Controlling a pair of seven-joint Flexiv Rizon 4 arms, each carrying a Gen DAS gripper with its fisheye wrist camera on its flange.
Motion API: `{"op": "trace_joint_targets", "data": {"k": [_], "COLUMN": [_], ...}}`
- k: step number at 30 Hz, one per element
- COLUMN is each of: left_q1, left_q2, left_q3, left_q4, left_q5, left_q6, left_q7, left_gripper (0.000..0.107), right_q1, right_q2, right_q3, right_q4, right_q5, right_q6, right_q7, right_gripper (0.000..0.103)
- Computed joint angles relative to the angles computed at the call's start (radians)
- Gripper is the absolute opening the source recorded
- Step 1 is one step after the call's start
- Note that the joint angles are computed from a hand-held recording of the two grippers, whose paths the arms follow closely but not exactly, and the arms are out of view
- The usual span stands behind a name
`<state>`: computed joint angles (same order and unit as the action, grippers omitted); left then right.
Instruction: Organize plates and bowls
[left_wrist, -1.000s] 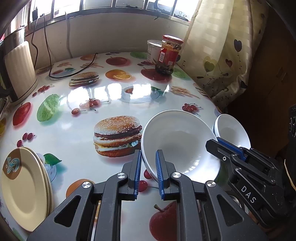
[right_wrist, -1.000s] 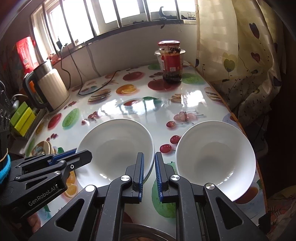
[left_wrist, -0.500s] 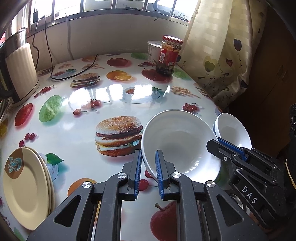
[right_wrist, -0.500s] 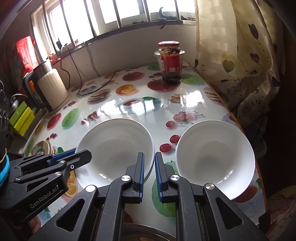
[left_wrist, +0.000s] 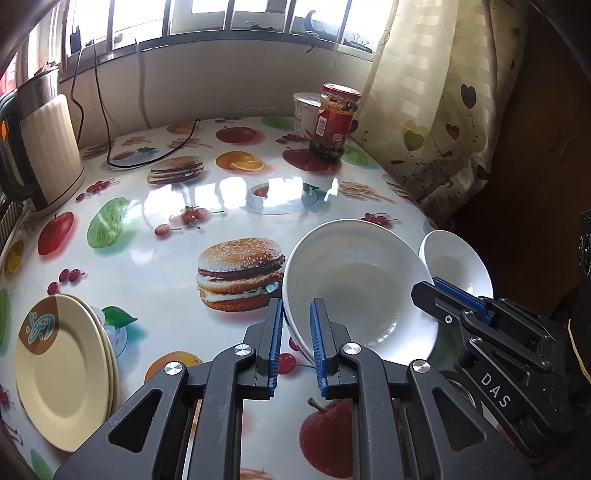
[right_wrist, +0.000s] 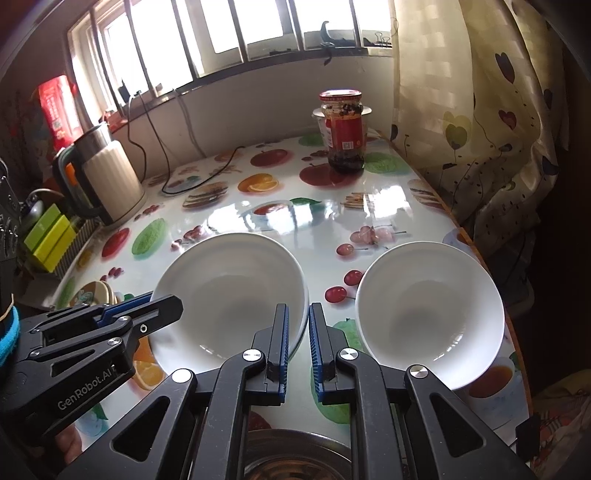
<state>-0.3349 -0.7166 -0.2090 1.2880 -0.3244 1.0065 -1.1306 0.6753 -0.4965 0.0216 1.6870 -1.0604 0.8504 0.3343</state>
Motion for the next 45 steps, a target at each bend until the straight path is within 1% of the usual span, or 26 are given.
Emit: {"op": "trace_joint_targets", "data": {"k": [13, 25, 34, 45], "left_q1": [0.032, 0.058, 0.068, 0.067], "left_q2": [0.076, 0.152, 0.198, 0.238], "left_q3": [-0.044, -0.085, -0.104, -0.112], "left_q4": [0.111, 0.231, 0.305, 0.378], "left_q5": [-0.056, -0.141, -0.206, -0.274], "left_q6": [0.053, 0.094, 0.109, 0.099], "left_q7": [0.069, 0.165, 0.230, 0.304], "left_gripper": [0.016, 0.016, 0.016, 0.016], "right_q1": [0.023, 0.055, 0.081, 0.109], "right_q2": [0.039, 0.071, 0.091, 0.112], "right_q3": [0.020, 0.060, 0.087, 0.119], "right_q4": [0.017, 0.027, 0.047, 0.071], "right_q5": [-0.034, -0.031, -0.038, -0.031], "right_q6": [-0.064, -0.164, -0.227, -0.304], "right_q7": [0.036, 0.062, 0.118, 0.181], "right_gripper": [0.012, 0.012, 0.012, 0.012]}}
